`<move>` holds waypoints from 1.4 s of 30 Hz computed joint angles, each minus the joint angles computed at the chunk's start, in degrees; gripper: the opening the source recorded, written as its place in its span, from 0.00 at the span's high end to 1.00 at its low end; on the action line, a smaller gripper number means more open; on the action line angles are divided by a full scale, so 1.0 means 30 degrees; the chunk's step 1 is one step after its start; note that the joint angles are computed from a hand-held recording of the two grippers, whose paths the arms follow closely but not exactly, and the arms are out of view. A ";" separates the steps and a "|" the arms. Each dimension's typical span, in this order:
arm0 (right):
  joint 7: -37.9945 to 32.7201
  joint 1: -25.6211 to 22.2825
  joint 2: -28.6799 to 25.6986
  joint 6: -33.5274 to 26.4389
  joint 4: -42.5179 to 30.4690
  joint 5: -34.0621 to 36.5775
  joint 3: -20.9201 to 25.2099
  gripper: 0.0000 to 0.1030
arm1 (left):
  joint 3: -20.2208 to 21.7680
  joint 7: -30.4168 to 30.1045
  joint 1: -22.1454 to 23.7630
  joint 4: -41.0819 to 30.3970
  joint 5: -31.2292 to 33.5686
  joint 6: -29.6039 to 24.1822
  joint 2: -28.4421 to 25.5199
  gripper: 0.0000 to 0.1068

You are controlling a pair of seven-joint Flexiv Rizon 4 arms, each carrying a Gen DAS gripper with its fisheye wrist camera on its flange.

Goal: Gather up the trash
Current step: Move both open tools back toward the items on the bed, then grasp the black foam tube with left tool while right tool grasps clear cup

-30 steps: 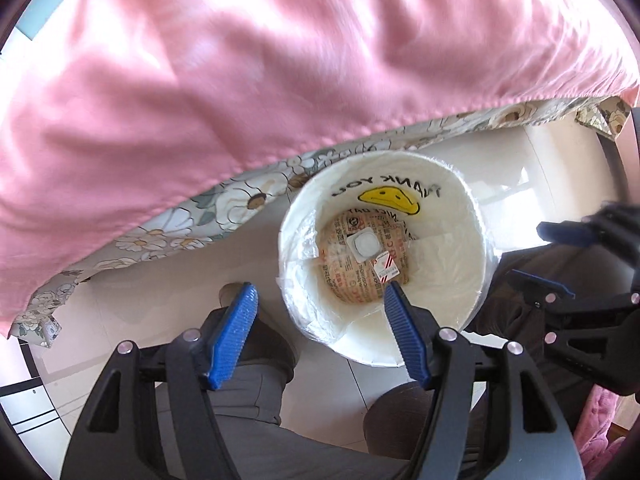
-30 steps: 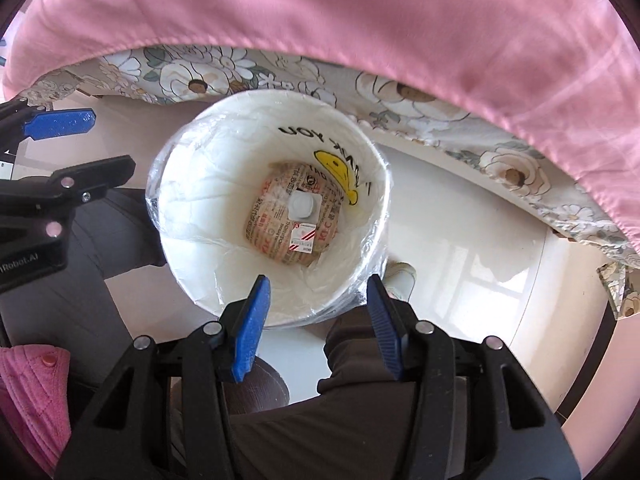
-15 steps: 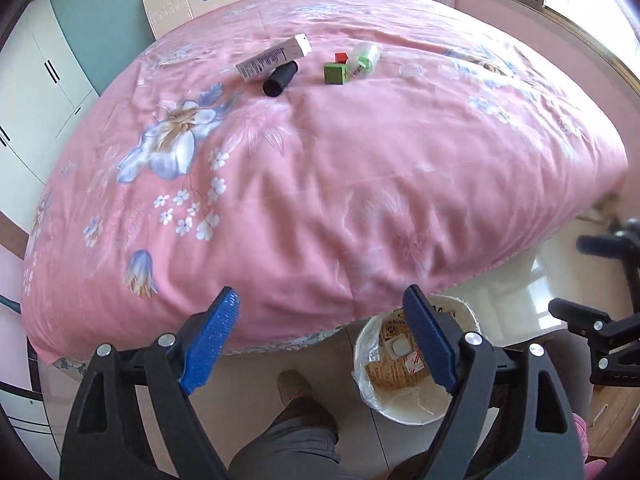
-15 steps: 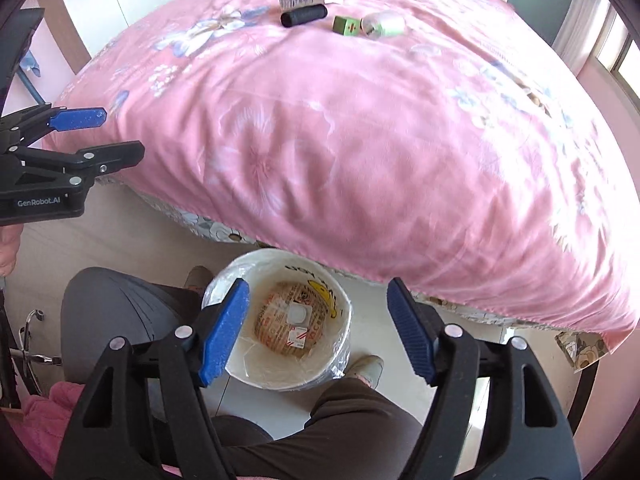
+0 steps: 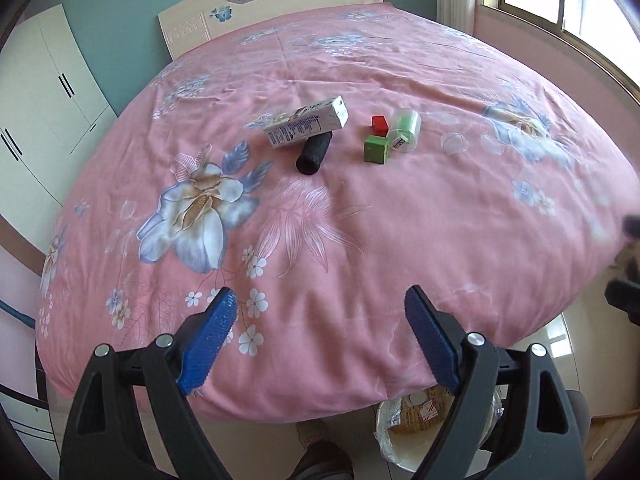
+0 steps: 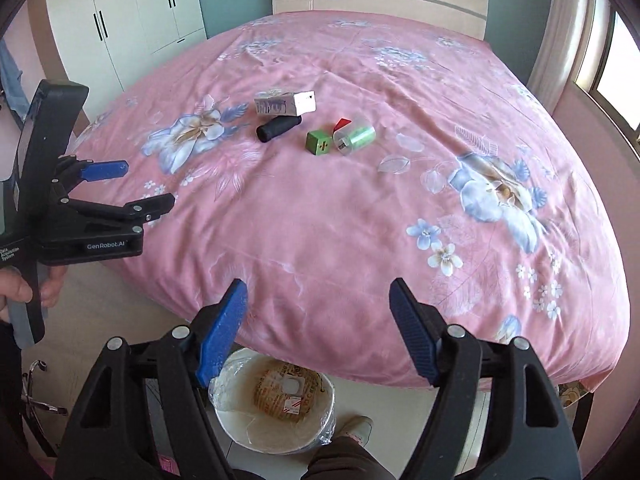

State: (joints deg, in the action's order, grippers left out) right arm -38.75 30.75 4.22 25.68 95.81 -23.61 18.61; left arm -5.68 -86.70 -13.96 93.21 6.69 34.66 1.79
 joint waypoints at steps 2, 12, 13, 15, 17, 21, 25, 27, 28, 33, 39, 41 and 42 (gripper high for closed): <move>-0.0176 -0.0050 -0.0479 0.0077 -0.0576 -0.0415 -0.0232 0.29 | -0.0118 -0.0071 0.0072 -0.0609 0.0197 -0.0012 -0.0629 0.18; -0.0689 -0.0440 -0.3378 0.1165 -0.3507 0.0030 -0.1726 0.29 | 0.0261 -0.0468 -0.0314 -0.4026 0.0839 -0.0109 -0.4291 0.18; -0.0669 -0.0485 -0.3726 0.1211 -0.3808 0.0183 -0.1880 0.29 | 0.0348 -0.0512 -0.0367 -0.4360 0.0829 -0.0132 -0.4659 0.18; -0.0704 -0.0584 -0.4469 0.1268 -0.4491 0.0684 -0.2162 0.29 | 0.0523 -0.0624 -0.0450 -0.5036 0.0756 -0.0177 -0.5407 0.18; -0.0592 -0.0676 -0.5244 0.1224 -0.5204 0.1244 -0.2434 0.29 | 0.0659 -0.0679 -0.0469 -0.5615 0.0425 -0.0212 -0.6108 0.18; -0.0791 -0.0870 -0.6807 0.0935 -0.6823 0.2252 -0.2911 0.29 | 0.0908 -0.0719 -0.0508 -0.6806 -0.0146 -0.0397 -0.7420 0.18; -0.0881 -0.1072 -0.8230 0.0278 -0.8548 0.3067 -0.3317 0.29 | 0.1187 -0.0907 -0.0634 -0.8107 -0.0286 -0.0433 -0.8681 0.18; -0.0678 -0.1209 -0.8894 -0.0053 -0.9374 0.3541 -0.3503 0.29 | 0.1272 -0.1011 -0.0628 -0.8720 -0.0530 -0.0597 -0.9294 0.18; -0.0545 -0.1332 -0.9224 -0.0133 -0.9777 0.3928 -0.3544 0.29 | 0.1336 -0.1097 -0.0654 -0.9069 -0.0575 -0.0667 -0.9619 0.18; 0.0499 -0.1901 -1.0971 -0.0730 -1.1695 0.5792 -0.3668 0.29 | 0.1476 -0.1071 -0.0725 -1.0540 -0.0890 -0.1073 -1.1024 0.27; 0.1800 -0.2205 -1.2766 -0.1560 -1.3500 0.7158 -0.3703 0.29 | 0.1584 -0.0859 -0.0878 -1.2130 -0.1262 -0.1948 -1.2506 0.40; 0.2325 -0.2382 -1.3143 -0.1687 -1.3827 0.7695 -0.3642 0.30 | 0.1648 -0.0821 -0.0944 -1.2416 -0.1268 -0.1954 -1.2813 0.42; 0.2541 -0.2516 -1.3259 -0.1507 -1.3846 0.8068 -0.3551 0.33 | 0.1669 -0.0846 -0.0974 -1.2527 -0.1288 -0.1889 -1.2930 0.43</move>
